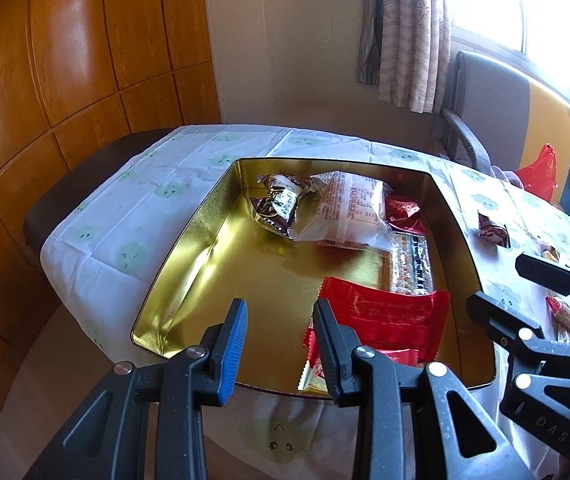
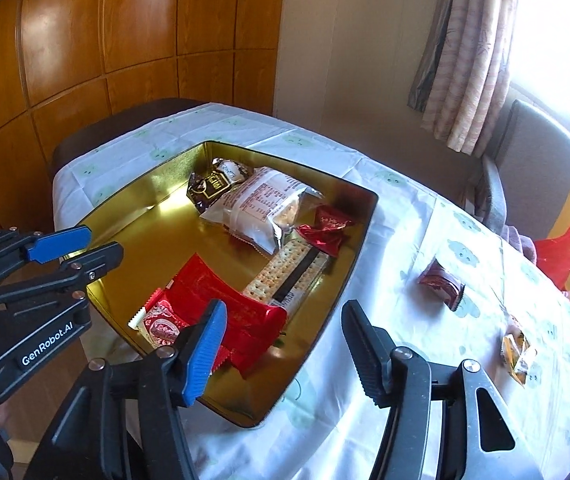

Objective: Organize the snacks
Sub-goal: 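Move the left tool to the white printed packet on the table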

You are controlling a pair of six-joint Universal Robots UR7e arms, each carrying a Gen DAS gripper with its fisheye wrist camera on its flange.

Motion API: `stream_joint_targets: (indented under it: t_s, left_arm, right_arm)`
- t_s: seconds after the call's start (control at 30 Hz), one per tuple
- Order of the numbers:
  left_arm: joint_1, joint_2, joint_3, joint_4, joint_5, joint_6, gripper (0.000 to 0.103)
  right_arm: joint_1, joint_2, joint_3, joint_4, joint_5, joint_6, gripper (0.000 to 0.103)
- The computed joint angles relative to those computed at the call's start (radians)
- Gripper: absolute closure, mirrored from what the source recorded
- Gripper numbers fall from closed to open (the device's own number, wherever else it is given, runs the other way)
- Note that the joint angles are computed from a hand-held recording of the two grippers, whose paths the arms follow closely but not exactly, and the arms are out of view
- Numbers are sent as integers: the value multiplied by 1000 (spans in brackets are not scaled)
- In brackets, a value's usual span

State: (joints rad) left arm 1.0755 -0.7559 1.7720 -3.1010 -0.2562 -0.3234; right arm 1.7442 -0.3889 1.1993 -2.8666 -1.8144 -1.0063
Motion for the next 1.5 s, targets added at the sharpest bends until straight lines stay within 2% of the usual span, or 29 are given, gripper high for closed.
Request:
stream_joint_targets:
  t_s: [0.5, 0.77, 1.0, 1.2, 1.5]
  left_arm:
    - [-20, 47, -45, -17, -38, 106, 69]
    - [-30, 73, -78, -13, -59, 162, 69]
    - [-38, 108, -128, -3, -93, 232, 69]
    - [-43, 143, -191, 47, -177, 299, 69]
    - [-32, 218, -356, 279, -436, 297, 69]
  right_arm:
    - [-29, -34, 14, -67, -1, 30, 35]
    - [-49, -39, -5, -82, -15, 51, 34]
    - [-78, -50, -22, -95, -38, 74, 29]
    - [-127, -86, -43, -109, -76, 143, 27]
    - [-221, -166, -53, -138, -198, 307, 26]
